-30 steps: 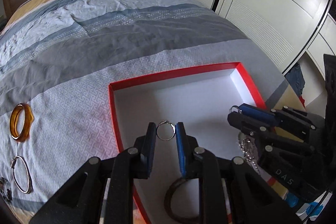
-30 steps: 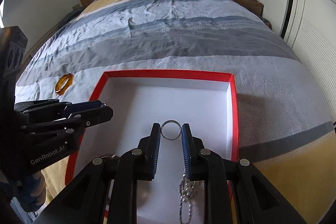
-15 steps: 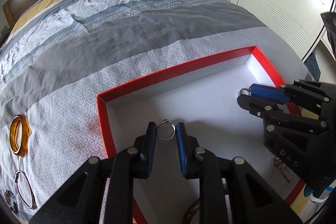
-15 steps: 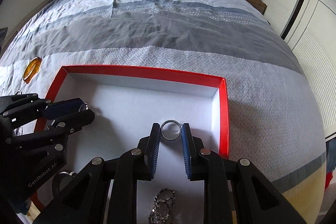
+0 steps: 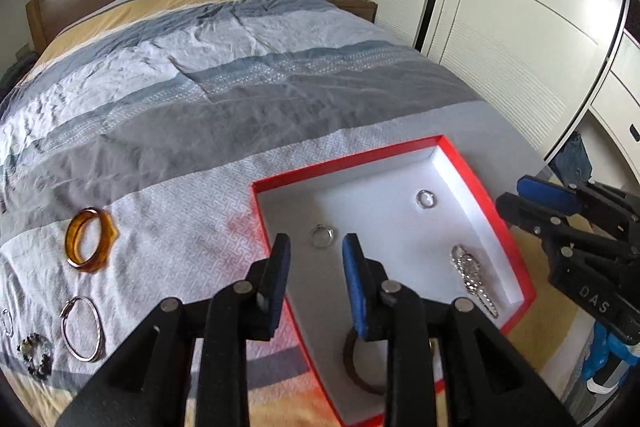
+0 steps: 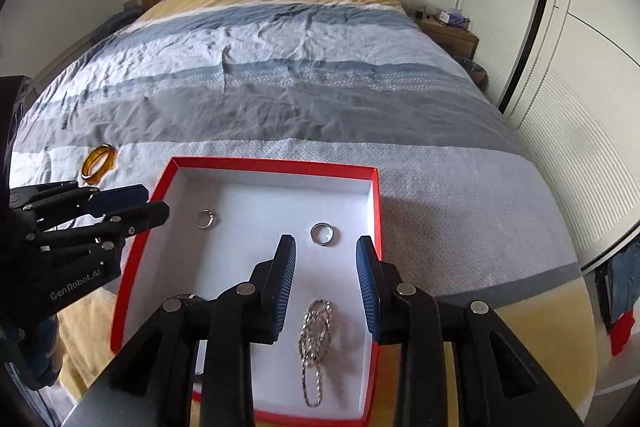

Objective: Organize jewelry
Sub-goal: 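Open the left tool to drop the ring into the box, then withdraw both tools from the box toward the remaining jewelry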

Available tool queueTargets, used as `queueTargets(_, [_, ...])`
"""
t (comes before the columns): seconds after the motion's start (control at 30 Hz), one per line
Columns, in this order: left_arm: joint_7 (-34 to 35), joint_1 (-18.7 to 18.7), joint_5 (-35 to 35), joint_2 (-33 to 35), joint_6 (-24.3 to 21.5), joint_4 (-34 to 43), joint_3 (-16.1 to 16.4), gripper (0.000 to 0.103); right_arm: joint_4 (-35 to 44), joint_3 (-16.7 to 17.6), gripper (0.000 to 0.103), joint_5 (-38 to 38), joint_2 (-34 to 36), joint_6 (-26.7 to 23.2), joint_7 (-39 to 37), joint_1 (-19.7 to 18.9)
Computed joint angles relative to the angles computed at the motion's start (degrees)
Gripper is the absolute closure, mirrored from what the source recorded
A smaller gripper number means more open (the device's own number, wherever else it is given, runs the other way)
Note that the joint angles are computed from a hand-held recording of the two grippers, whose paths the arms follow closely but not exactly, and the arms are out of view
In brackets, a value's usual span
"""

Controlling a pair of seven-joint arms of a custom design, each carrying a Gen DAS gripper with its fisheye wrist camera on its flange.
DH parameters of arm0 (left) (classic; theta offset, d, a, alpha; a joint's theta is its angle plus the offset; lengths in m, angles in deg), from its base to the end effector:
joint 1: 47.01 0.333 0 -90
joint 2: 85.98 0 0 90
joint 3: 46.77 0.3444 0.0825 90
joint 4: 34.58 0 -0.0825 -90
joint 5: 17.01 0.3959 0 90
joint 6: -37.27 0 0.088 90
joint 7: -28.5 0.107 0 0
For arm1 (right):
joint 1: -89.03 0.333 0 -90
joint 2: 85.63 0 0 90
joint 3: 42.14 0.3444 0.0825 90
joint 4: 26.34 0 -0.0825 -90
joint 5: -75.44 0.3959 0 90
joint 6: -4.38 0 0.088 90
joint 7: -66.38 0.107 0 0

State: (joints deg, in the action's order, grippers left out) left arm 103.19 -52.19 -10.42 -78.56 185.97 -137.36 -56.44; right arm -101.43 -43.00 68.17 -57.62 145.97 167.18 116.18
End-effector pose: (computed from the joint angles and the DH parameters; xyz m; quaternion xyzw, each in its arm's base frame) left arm 0.6402 -0.1657 0.5767 -0.6465 0.6868 -0.2692 0.1946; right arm 0.6928 0.3459 0.5600 -0.7715 0.5417 -0.1972 0.2692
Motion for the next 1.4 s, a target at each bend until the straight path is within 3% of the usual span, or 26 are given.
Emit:
queueTargets(0.17, [-1.7, 0.6, 0.8, -12.7, 0.7, -11.2, 1.3, 0.077, -10.9, 1.2, 0.070, -0.8, -9.6, 3.9, 3.8, 1.8])
queueTargets(0.37, [-0.8, 1.4, 2.3, -29.3, -3.4, -23.8, 4.2, 0.077, -21.0, 5.6, 0.070, -0.3, -18.7, 6.8, 6.6, 3.1])
queueTargets(0.77, [-1.0, 7.7, 7.4, -57.9, -11.3, -40.4, 9.8, 0.070, -30.6, 12.4, 0.070, -3.8, -29.0, 9.2, 14.0, 4.9])
queueTargets(1.07, [-0.5, 10.8, 8.2, -68.5, -14.3, -45.5, 12.9, 0.070, -31.1, 15.4, 0.068, -6.7, -31.1, 9.3, 16.5, 5.8])
queueTargets(1.4, [0.3, 10.0, 6.1, -68.9, -13.5, -48.8, 14.7, 0.069, -30.1, 15.6, 0.063, -6.6, -28.4, 9.3, 17.4, 6.9])
